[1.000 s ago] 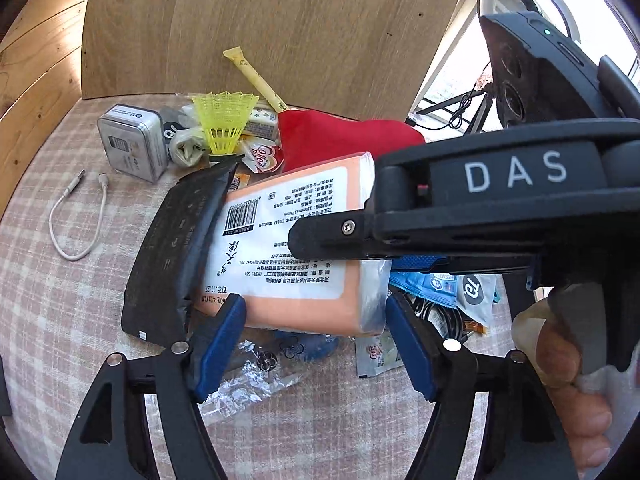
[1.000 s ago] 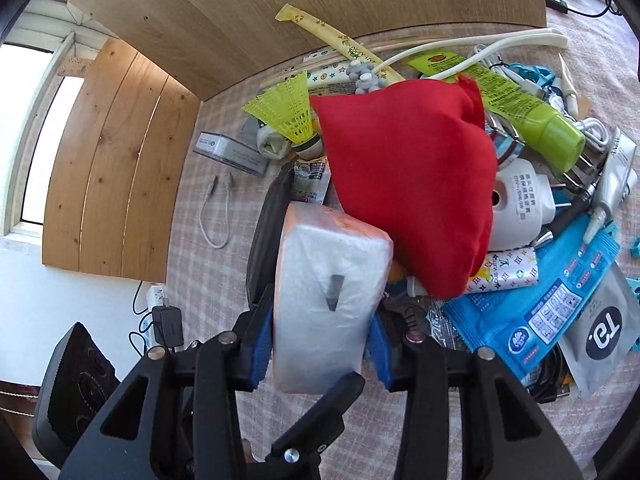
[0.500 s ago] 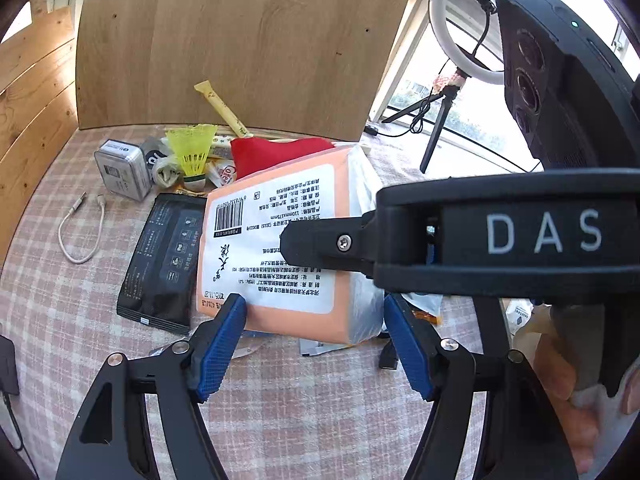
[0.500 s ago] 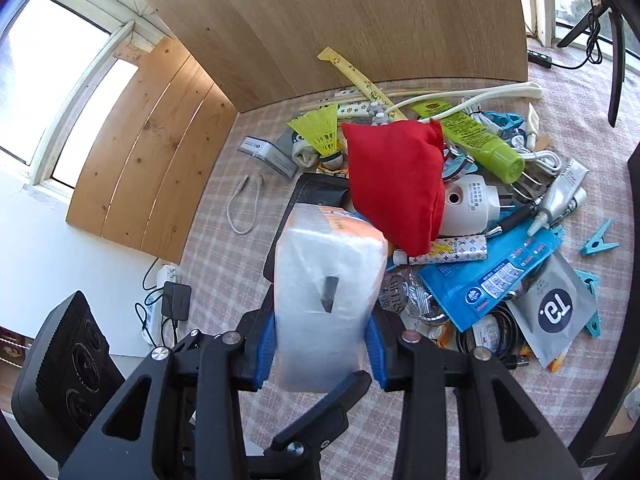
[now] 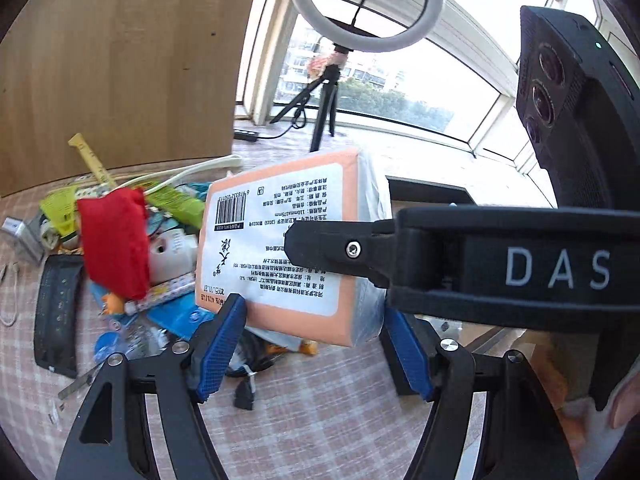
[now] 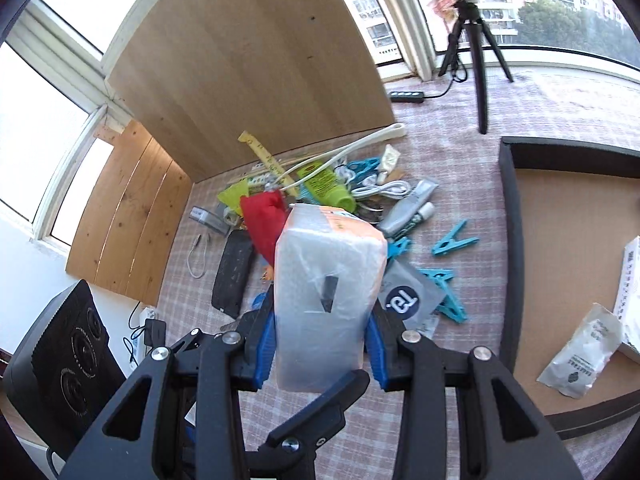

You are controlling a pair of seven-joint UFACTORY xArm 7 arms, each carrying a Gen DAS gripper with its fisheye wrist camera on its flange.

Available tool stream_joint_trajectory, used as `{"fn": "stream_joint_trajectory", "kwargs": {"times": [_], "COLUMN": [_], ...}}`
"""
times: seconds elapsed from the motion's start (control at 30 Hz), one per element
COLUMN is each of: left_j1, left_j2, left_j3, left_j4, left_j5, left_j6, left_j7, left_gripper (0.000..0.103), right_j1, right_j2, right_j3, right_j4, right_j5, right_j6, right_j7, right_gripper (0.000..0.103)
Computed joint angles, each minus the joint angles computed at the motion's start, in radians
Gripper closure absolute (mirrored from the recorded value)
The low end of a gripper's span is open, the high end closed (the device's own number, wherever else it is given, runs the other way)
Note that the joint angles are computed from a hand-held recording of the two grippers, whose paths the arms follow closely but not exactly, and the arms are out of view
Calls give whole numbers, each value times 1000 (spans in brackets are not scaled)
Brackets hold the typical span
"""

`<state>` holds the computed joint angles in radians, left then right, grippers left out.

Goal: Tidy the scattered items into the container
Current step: 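Carry the tissue pack into the tray and open the right gripper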

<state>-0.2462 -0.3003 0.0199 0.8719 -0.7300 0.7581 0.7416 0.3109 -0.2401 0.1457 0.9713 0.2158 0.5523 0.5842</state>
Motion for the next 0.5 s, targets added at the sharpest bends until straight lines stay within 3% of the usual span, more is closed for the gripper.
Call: {"fn": "stream_joint_trajectory", "kwargs": {"times": [0.27, 0.5], "left_j1": [-114, -171], "left_j2": [107, 176], "left_j3": [-130, -187], "left_j4": [94, 168], "left_j5": [13, 71], "left_j6": [-48, -89], "left_j7": [-84, -162], "left_gripper": [35, 35], "right_j1": [-112, -262], "right_j2": [-248, -346], "right_j3": [-105, -115], "right_j4": [-215, -282], "right_j5": [10, -105], "right_j6": [32, 56], "right_j7": [-5, 16], "right_gripper": [65, 65]}}
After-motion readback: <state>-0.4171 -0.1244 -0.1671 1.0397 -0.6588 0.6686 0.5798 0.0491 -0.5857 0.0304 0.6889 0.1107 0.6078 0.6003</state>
